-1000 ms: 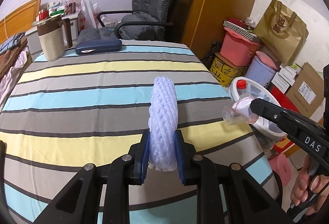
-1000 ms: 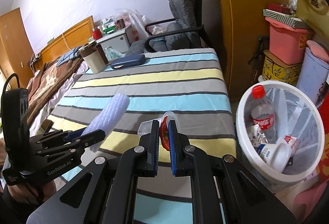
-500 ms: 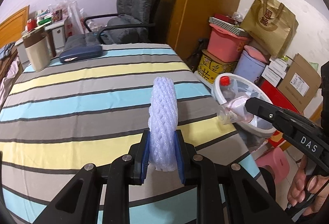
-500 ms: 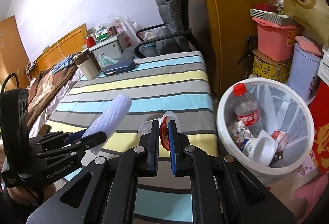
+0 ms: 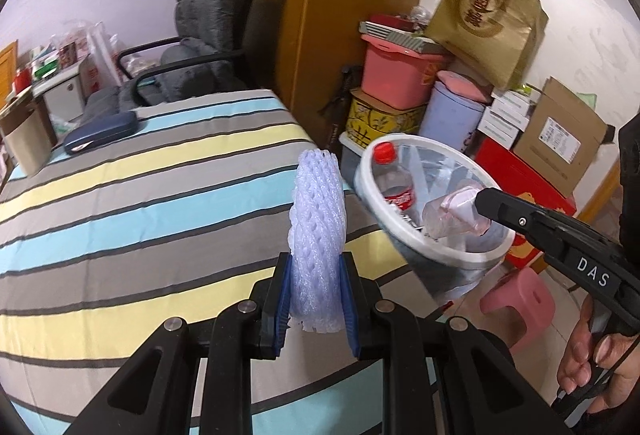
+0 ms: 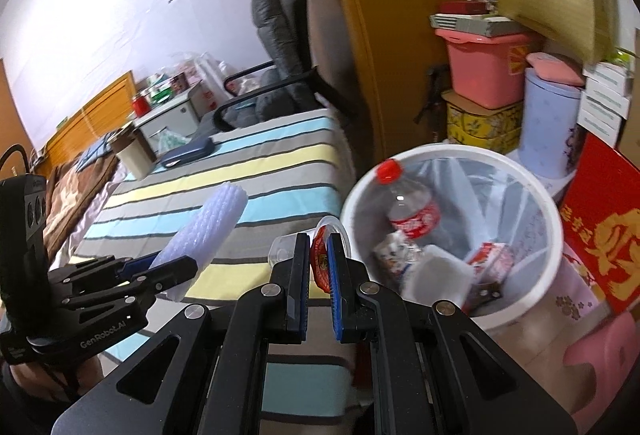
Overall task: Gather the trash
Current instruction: 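Carry foam sleeve and clear cup over the wastebasket and open both grippers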
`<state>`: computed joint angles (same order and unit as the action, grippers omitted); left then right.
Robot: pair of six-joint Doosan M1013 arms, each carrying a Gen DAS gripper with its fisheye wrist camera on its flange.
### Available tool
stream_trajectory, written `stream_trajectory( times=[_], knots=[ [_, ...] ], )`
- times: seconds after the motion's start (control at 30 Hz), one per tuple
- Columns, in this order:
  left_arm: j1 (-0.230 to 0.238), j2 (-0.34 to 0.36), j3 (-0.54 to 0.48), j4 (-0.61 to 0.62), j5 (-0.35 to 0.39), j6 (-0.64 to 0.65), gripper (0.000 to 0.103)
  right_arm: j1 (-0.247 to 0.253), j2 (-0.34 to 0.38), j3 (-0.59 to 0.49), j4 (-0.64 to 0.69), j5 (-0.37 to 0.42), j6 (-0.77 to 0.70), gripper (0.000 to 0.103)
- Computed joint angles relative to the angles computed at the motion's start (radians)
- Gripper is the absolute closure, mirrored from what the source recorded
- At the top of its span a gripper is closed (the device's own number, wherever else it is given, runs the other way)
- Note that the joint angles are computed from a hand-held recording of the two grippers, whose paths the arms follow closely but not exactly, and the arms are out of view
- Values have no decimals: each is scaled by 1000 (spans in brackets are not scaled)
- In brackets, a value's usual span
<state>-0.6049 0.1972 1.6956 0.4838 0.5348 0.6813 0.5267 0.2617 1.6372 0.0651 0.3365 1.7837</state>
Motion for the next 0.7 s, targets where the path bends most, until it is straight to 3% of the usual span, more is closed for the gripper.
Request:
stream_trajectory(
  times=[0.27, 0.7],
  knots=[
    [-11, 43, -61, -75, -16, 116, 80, -24, -16, 25, -121, -14, 157, 92],
    [-5, 142, -178, -304, -12, 366, 80, -61, -20, 47, -262, 2, 359, 92]
  ],
)
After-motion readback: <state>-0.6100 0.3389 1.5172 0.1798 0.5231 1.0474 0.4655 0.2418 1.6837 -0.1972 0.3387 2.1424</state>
